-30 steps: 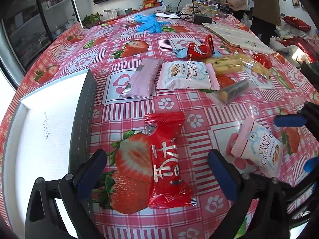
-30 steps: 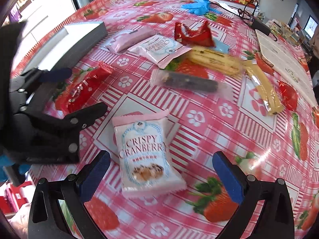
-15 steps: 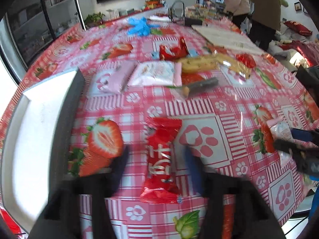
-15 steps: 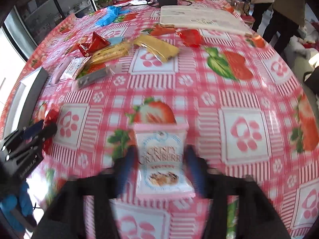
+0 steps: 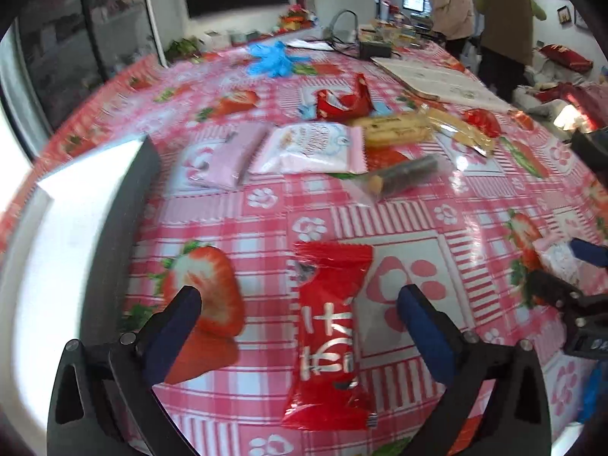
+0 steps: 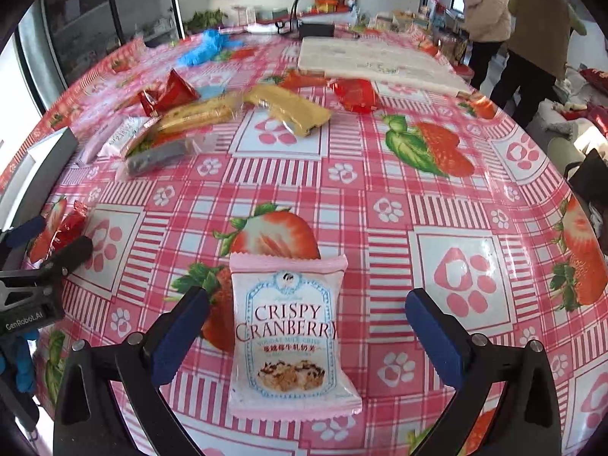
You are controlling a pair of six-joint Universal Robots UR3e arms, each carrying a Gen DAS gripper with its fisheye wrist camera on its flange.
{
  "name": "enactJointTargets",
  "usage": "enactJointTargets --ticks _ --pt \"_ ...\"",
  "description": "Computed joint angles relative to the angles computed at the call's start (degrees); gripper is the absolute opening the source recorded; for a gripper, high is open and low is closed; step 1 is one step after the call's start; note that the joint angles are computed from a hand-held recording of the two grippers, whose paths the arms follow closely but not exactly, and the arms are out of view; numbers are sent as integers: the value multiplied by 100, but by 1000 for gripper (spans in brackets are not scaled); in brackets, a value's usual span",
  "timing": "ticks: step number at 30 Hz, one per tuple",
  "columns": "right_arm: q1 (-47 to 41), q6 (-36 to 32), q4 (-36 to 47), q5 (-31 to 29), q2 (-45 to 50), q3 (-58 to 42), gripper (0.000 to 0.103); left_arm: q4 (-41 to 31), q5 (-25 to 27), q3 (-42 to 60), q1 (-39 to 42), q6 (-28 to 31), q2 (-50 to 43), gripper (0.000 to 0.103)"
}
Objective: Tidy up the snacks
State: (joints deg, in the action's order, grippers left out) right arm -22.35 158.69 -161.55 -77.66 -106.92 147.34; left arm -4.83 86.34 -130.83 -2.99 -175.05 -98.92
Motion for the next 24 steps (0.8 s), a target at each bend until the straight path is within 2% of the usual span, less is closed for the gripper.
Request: enactJointTargets --ticks 3,24 --pt "-302 -208 -610 322 -243 568 103 56 -94 -21 50 48 -25 103" --pt "-285 -168 -680 314 -212 582 103 239 15 -95 -35 -81 -70 103"
